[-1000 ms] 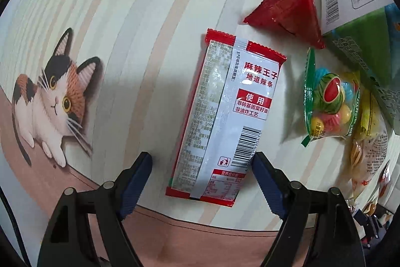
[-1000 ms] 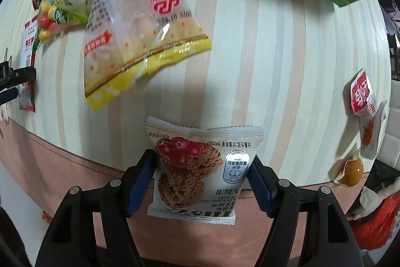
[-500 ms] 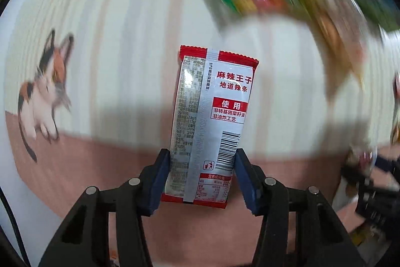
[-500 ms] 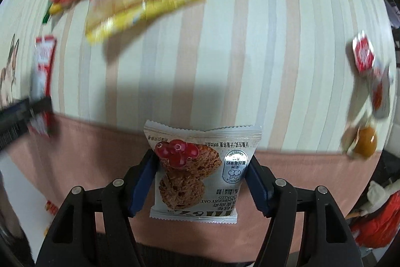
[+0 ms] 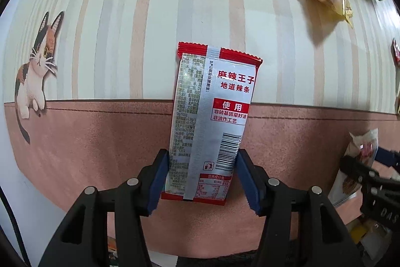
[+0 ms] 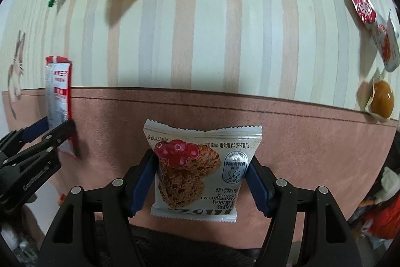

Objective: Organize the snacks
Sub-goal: 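Carry the strip packet and oat cookie packet over the cardboard box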

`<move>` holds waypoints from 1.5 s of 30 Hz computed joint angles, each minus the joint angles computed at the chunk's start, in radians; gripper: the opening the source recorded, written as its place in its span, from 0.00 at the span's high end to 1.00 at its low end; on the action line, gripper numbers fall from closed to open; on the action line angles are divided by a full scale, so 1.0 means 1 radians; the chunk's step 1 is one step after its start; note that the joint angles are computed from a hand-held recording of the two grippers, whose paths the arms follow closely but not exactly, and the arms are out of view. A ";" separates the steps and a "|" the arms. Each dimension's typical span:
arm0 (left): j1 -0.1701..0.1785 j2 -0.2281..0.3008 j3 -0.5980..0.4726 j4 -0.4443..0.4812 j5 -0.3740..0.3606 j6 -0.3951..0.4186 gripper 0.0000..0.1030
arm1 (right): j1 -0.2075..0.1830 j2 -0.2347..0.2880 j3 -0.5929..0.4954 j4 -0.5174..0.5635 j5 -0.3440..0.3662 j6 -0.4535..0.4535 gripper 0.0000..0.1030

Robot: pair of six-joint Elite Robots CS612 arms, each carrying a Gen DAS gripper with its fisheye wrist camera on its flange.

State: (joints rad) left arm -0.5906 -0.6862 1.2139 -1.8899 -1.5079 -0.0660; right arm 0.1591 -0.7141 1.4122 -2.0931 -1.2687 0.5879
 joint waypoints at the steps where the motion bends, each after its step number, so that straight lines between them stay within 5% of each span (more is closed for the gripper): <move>1: 0.000 0.006 -0.011 0.011 -0.004 -0.004 0.46 | -0.002 -0.004 0.005 0.004 0.005 -0.004 0.30; 12: 0.016 0.053 -0.079 0.005 -0.025 -0.020 0.41 | -0.039 -0.038 0.083 -0.041 0.064 0.024 0.29; 20: 0.011 0.072 -0.116 0.008 -0.017 -0.021 0.37 | -0.032 -0.035 0.069 -0.005 0.021 0.013 0.26; 28: -0.007 0.058 -0.103 -0.022 0.001 -0.011 0.51 | -0.008 -0.046 0.050 0.033 -0.072 0.019 0.27; 45: -0.009 0.048 -0.102 -0.025 -0.019 -0.001 0.58 | -0.013 -0.070 0.095 -0.051 -0.053 0.037 0.29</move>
